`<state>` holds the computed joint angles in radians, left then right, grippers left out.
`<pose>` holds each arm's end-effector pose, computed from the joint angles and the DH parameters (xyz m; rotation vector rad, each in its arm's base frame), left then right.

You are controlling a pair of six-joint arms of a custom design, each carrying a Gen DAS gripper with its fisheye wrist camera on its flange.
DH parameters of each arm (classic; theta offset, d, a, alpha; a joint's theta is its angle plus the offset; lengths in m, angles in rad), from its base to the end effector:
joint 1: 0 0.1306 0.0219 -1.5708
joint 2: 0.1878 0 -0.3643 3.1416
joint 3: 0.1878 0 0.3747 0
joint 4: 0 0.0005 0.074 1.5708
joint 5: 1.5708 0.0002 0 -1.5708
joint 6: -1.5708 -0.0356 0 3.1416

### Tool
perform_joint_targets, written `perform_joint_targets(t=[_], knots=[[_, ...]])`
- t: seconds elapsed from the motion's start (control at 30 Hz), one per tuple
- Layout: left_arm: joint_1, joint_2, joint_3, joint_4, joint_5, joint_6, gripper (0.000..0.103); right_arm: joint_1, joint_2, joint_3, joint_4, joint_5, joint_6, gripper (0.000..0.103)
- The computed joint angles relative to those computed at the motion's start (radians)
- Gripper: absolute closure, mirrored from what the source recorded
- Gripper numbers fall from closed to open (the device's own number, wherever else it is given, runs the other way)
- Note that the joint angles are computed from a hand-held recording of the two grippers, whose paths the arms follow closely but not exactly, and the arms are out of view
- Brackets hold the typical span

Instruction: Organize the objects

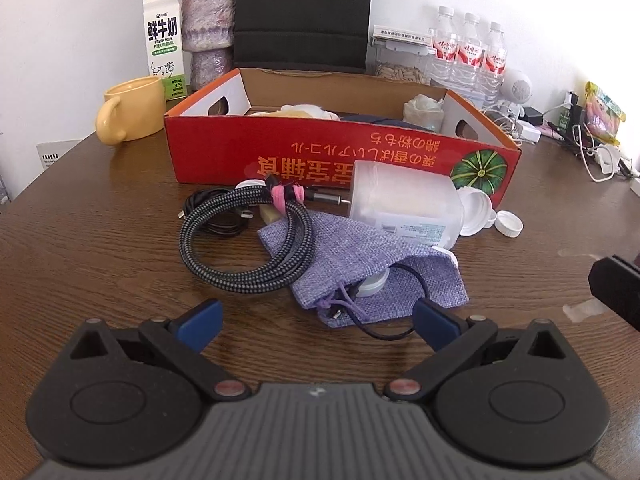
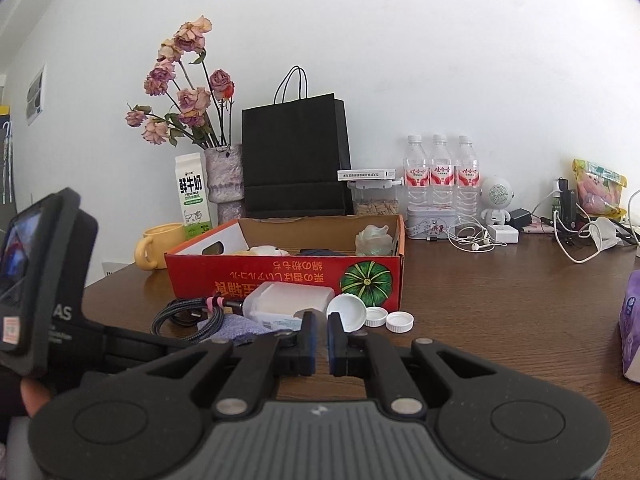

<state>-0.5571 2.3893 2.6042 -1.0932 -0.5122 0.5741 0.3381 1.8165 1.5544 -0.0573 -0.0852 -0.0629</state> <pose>0.6563 -0.3889 0.3244 -0.2365 2.2949 0.0636 0.6036 0.2149 0.3296 -0.3192 1.8776 0.3534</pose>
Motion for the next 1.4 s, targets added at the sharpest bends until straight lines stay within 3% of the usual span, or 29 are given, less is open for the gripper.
perform_joint_targets(t=[0.1,0.2,0.27,0.3,0.37,0.5,0.6,0.7,0.73,0.77,0.83,0.9,1.0,1.07,1.1,1.17,1.23,1.3,1.33,1.37,1.4], knots=[[-0.008,0.031,0.048,-0.042,-0.008,-0.015,0.007,0.0,0.002,-0.003,0.007,-0.01,0.001,0.098],[-0.014,-0.052,-0.111,0.076,0.004,-0.052,0.027,-0.002,0.004,-0.004,0.012,-0.02,-0.005,0.098],[-0.017,-0.107,-0.212,0.15,0.019,-0.081,0.055,-0.004,0.003,-0.009,0.016,-0.025,-0.009,0.098],[-0.016,-0.134,-0.26,0.186,0.037,-0.093,0.063,-0.005,0.001,-0.012,0.02,-0.027,-0.01,0.098],[-0.013,-0.171,-0.32,0.214,0.072,-0.101,0.092,-0.007,-0.002,-0.018,0.024,-0.028,-0.014,0.098],[-0.004,-0.238,-0.429,0.257,0.083,-0.104,0.101,-0.009,-0.008,-0.029,0.027,-0.026,-0.019,0.098],[0.005,-0.281,-0.497,0.287,0.104,-0.08,0.1,-0.008,-0.01,-0.034,0.025,-0.023,-0.021,0.098],[0.011,-0.297,-0.518,0.312,0.145,-0.048,0.092,-0.005,-0.008,-0.03,0.021,-0.02,-0.022,0.098],[0.01,-0.293,-0.51,0.315,0.148,-0.039,0.075,-0.003,-0.008,-0.028,0.02,-0.02,-0.022,0.098],[0.007,-0.284,-0.494,0.315,0.139,-0.029,0.051,-0.001,-0.008,-0.028,0.019,-0.02,-0.02,0.097],[0.0,-0.261,-0.454,0.324,0.111,-0.01,0.037,0.001,-0.008,-0.026,0.016,-0.021,-0.017,0.097],[-0.004,-0.216,-0.375,0.305,0.087,-0.01,0.036,0.002,-0.009,-0.027,0.013,-0.021,-0.015,0.097],[-0.012,-0.072,-0.124,0.126,0.006,-0.01,0.037,0.002,-0.012,-0.028,0.011,-0.021,-0.013,0.098],[-0.009,-0.033,-0.069,0.07,0.005,-0.014,0.056,0.0,-0.016,-0.033,0.014,-0.022,-0.013,0.098],[-0.01,-0.053,-0.116,0.108,-0.014,-0.033,0.06,-0.002,-0.018,-0.037,0.016,-0.022,-0.013,0.098],[-0.006,-0.105,-0.214,0.171,0.005,-0.052,0.08,-0.007,-0.018,-0.04,0.013,-0.021,-0.015,0.097],[0.002,-0.139,-0.271,0.203,0.039,-0.052,0.078,-0.007,-0.014,-0.036,0.006,-0.018,-0.019,0.097],[0.009,-0.179,-0.336,0.243,0.073,-0.062,0.048,-0.006,-0.012,-0.035,0.006,-0.022,-0.021,0.097],[0.011,-0.207,-0.385,0.282,0.068,-0.068,0.018,-0.005,-0.013,-0.039,0.01,-0.027,-0.019,0.097],[0.01,-0.24,-0.447,0.338,0.047,-0.081,0.01,-0.005,-0.014,-0.041,0.012,-0.029,-0.016,0.097],[0.009,-0.27,-0.498,0.385,0.022,-0.097,0.011,-0.005,-0.015,-0.042,0.013,-0.029,-0.015,0.097]])
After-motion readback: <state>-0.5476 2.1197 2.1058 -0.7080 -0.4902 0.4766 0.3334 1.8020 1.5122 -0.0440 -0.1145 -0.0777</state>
